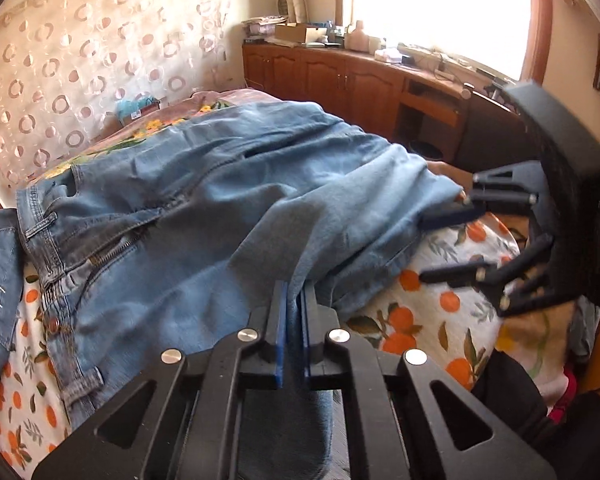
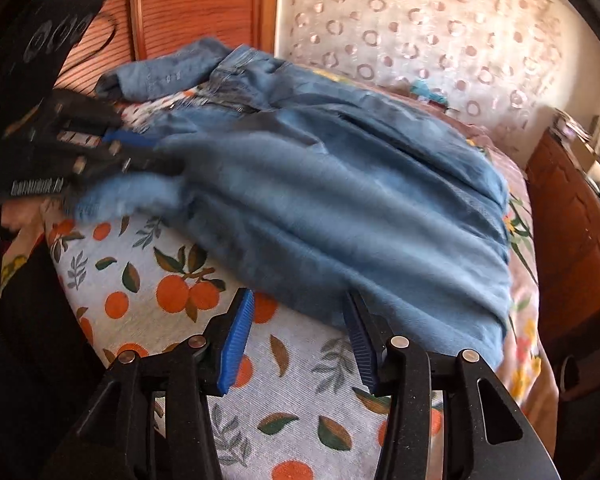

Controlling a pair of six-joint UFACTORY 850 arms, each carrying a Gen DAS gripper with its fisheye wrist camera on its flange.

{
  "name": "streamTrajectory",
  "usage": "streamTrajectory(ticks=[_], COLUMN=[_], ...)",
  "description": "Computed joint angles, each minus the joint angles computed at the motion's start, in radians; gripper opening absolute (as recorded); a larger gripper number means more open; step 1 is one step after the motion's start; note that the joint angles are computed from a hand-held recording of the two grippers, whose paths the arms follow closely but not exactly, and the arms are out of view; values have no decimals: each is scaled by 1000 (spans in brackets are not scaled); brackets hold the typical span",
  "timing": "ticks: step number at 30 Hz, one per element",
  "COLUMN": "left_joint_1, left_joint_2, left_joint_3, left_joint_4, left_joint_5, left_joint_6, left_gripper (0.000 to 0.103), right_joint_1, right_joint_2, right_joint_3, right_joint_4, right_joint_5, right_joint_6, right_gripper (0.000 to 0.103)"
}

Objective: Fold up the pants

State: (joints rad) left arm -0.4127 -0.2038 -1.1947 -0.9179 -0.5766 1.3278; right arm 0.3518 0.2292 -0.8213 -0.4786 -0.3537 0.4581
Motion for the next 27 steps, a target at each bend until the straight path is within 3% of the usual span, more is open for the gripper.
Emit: streamTrajectory(ticks=[11, 15, 17, 20, 21, 23, 27], left_joint_1=[30, 38, 40, 42, 44, 48, 51], left_joint_2=[-36, -41, -42, -36, -34, -30, -26], left_joint_3=[-71, -90, -94, -88, -87, -86, -92], left_joint_4=[-15, -25, -22, -23, -26, -30, -31], left_joint_5=[-119, -133, -147, -150, -154, -158, -157], left_joint_6=[-22, -30, -33, -31, -31, -30, -33], left_gripper=[7, 7, 7, 7, 7, 7, 7], right_joint_1=[-1, 17, 24, 32, 30, 35, 38], right_joint_2=[-93, -112, -122, -124, -118, -96, -42], right_joint_3=[-62, -63, -64, -57, -52, -36, -6], right_joint_4=[-146, -299, -396, -552, -572, -669, -693], right_joint_5=[17, 17, 11, -7, 2, 14, 58], right_joint_6=[106, 247, 351, 531, 560, 672, 721], right_gripper=[48, 48, 40, 7, 2, 0, 0])
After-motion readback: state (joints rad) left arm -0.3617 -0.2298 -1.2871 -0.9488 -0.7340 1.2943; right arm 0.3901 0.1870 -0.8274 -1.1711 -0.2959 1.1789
